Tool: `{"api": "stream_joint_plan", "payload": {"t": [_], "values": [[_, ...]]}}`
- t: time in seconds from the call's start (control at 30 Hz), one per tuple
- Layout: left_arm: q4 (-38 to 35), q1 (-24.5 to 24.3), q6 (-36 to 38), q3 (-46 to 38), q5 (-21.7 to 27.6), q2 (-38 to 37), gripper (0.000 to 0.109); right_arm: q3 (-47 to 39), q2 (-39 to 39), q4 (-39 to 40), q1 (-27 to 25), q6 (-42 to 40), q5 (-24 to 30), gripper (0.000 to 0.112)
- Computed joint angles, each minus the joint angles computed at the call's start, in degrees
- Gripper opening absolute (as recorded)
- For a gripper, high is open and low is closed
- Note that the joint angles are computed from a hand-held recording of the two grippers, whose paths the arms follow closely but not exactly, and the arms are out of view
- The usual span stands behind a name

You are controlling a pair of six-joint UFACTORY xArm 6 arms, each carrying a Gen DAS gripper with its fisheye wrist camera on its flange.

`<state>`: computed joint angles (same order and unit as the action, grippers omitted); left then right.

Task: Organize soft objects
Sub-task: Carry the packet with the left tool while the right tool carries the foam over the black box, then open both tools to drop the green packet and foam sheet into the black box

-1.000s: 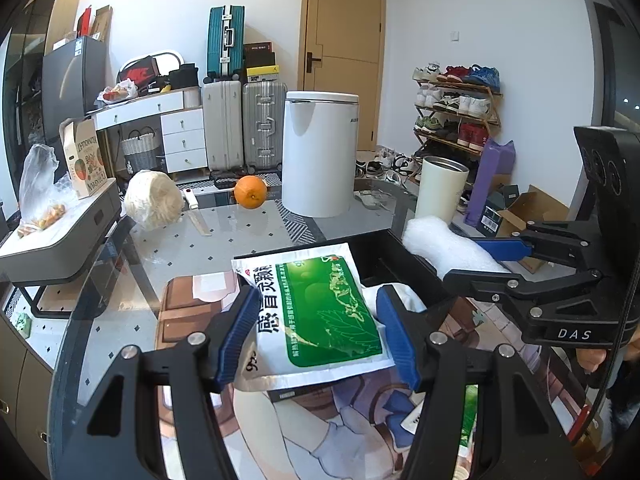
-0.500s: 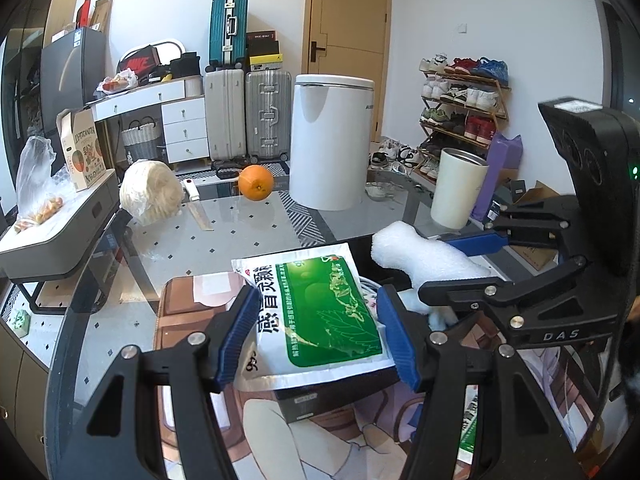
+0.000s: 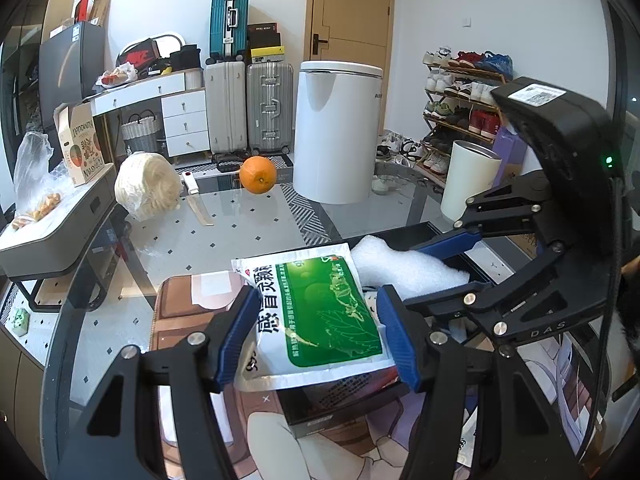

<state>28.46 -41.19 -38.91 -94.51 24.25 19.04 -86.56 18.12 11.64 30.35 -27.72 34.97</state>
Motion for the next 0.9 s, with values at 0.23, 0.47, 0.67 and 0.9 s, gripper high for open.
{"api": "stream_joint_plan", "payload": {"t": [0.23, 0.47, 0.67, 0.9], "values": [[-1.76, 0.19, 1.81, -1.31, -0.14, 1.25, 0.061, 2.61, -2.05, -4.03, -0.65, 3.5, -1.82, 0.051], [-3.56, 0.28, 3.6, -1.87, -0.39, 2.06, 0.061, 7.44, -5.09, -17.33, -0.7, 16.96, -7.0, 0.051], [-5.69, 0.18, 5.83, -3.68, 0.82, 3.43, 0.063, 12.46, -8.94, -21.42, -0.12, 24.94, -12.67, 0.055], [-0.01, -0.61, 1.78, -2.76, 1.57, 1.9, 0.1, 18.44, -13.57, -29.68, -0.3, 38.82, -17.02, 0.08]]}}
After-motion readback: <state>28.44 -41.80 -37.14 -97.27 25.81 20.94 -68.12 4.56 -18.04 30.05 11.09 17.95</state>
